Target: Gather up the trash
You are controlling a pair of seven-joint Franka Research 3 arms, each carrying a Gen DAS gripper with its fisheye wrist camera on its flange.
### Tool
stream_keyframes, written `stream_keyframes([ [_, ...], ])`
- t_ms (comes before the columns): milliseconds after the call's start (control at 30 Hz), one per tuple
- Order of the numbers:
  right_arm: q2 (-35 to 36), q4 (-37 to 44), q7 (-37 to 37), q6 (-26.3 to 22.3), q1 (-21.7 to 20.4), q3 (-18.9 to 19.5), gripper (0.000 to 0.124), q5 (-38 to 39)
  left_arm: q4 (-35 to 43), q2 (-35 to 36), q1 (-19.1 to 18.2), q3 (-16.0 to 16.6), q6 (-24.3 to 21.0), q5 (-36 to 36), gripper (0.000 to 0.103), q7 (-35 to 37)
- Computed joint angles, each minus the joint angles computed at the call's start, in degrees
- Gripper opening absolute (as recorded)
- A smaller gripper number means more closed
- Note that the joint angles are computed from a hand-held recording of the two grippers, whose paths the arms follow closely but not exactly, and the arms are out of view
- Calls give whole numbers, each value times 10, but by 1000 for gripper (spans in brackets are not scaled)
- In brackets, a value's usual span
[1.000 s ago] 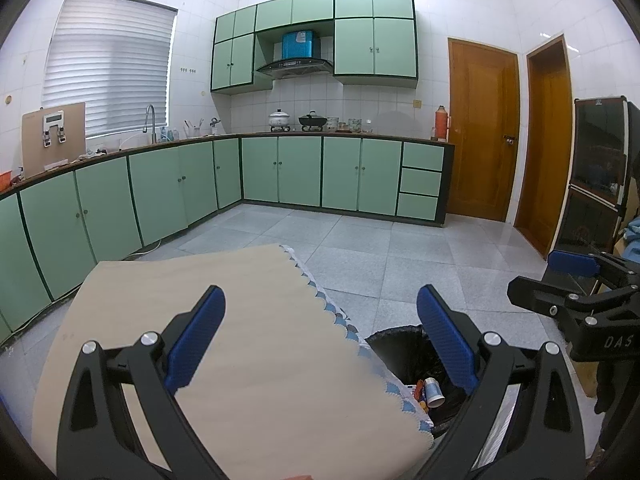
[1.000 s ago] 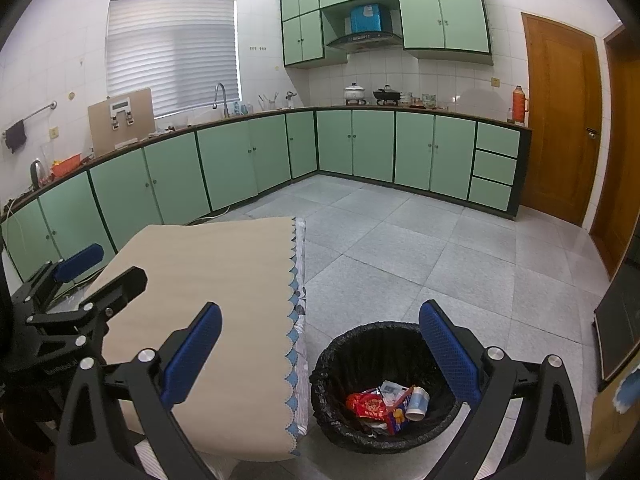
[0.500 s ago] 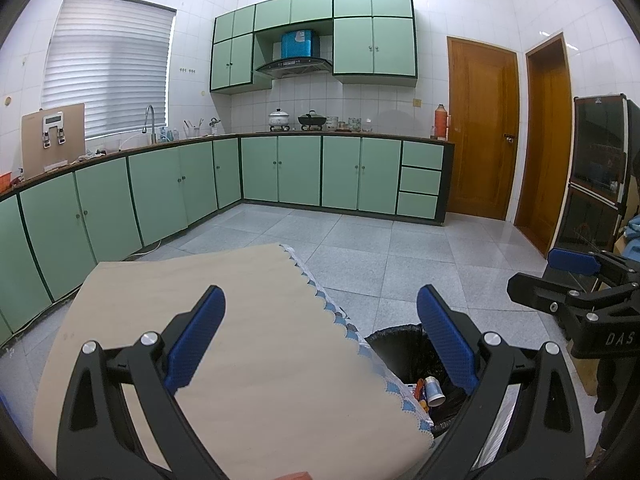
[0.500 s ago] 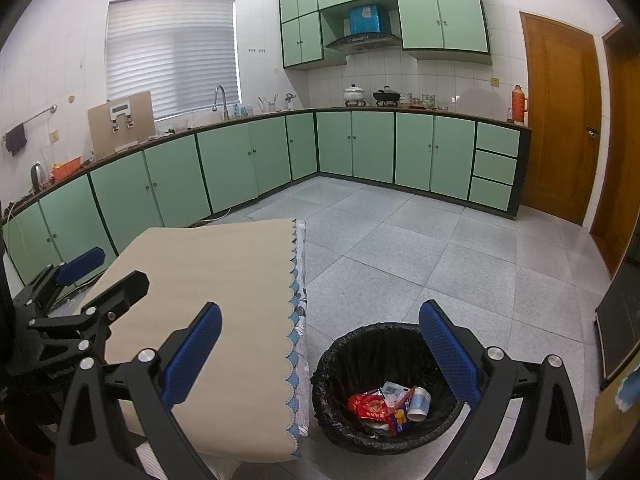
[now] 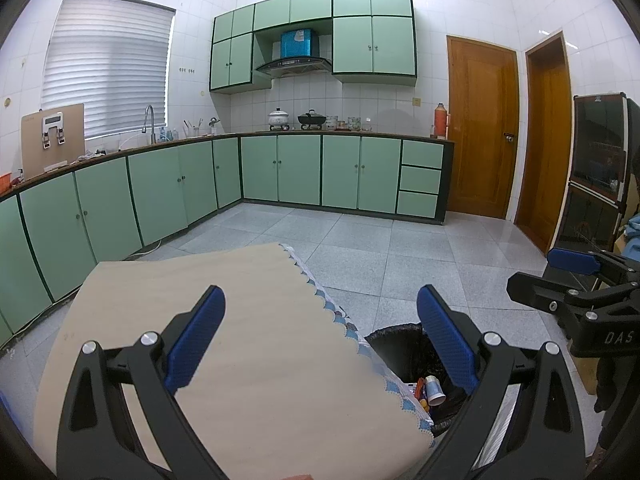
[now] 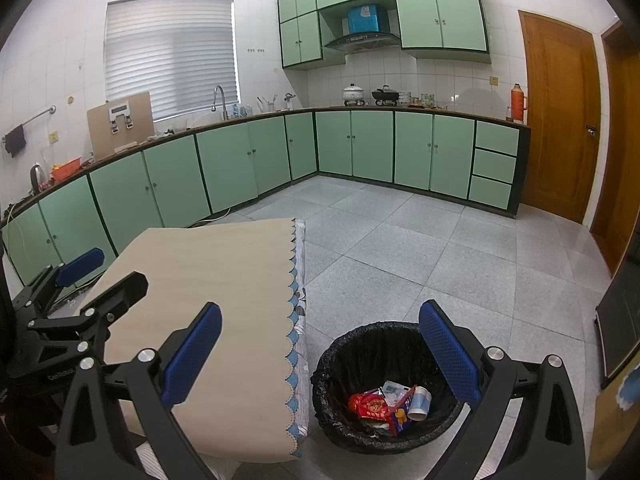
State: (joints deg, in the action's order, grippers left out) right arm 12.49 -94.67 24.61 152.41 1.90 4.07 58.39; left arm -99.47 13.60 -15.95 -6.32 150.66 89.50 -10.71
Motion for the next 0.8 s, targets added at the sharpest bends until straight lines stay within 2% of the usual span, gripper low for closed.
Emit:
stream_keyframes([
  [800, 1, 1, 1, 1, 0, 0, 97, 0, 16, 13, -8, 5, -1, -5, 94, 4],
])
